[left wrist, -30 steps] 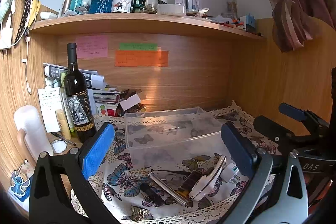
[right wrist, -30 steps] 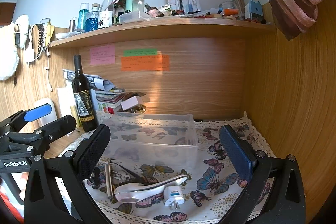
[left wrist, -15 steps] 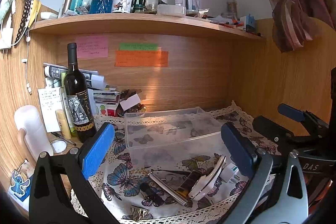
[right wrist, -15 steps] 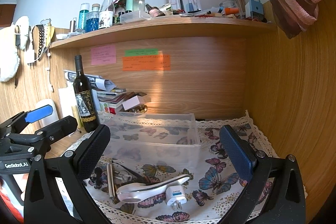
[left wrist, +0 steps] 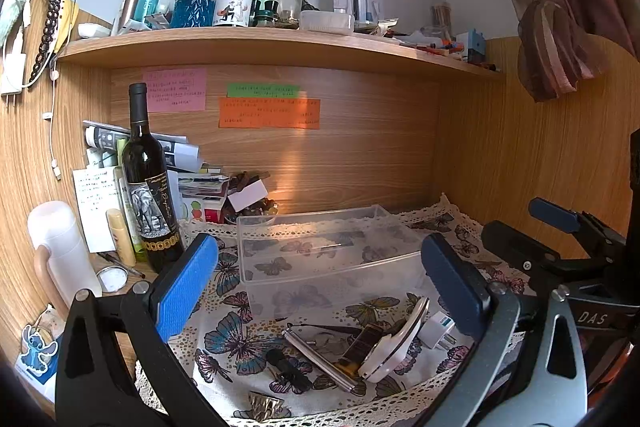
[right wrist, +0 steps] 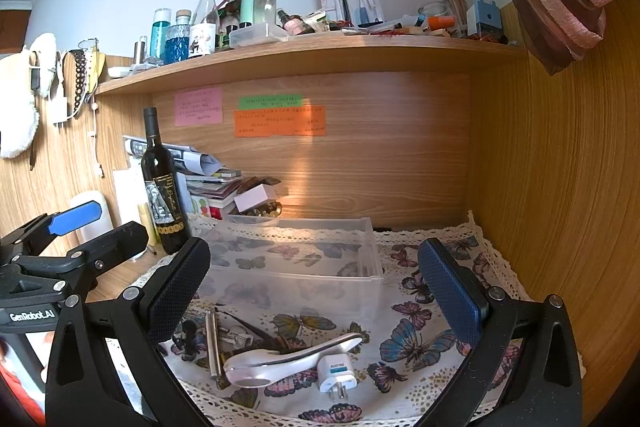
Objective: Organize rigid objects
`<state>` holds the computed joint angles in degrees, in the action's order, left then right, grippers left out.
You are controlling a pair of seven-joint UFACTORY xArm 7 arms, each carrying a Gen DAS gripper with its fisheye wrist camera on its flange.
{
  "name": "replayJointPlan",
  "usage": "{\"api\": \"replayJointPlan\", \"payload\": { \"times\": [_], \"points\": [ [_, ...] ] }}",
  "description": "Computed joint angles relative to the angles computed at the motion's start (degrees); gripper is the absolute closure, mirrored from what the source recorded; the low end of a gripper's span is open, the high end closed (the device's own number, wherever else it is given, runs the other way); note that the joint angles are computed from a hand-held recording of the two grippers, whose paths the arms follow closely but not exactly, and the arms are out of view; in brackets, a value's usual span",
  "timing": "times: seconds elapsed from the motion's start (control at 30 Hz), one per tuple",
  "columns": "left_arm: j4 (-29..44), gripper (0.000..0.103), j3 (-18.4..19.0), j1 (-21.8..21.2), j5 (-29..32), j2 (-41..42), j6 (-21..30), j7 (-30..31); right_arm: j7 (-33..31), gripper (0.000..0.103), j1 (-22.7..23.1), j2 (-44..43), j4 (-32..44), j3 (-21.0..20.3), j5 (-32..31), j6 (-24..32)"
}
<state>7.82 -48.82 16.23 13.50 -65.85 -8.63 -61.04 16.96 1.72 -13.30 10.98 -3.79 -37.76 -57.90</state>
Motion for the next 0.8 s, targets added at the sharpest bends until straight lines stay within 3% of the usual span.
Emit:
{"api": "replayJointPlan", "payload": {
  "times": [0.7,0.8],
  "points": [
    [-0.3,0.000,-0.4,-0.2,0.1,-0.5,-0.8,-0.3,1.7,0.000,-0.7,1.4,0.5,-0.6,-3.1,-2.0],
    [-0.9,0.008,0.3,-0.6,0.1,0.1,-0.9,0.2,1.9,0.007,-1.1,1.9,0.8,-0.5,-4.1,-1.7]
  ]
}}
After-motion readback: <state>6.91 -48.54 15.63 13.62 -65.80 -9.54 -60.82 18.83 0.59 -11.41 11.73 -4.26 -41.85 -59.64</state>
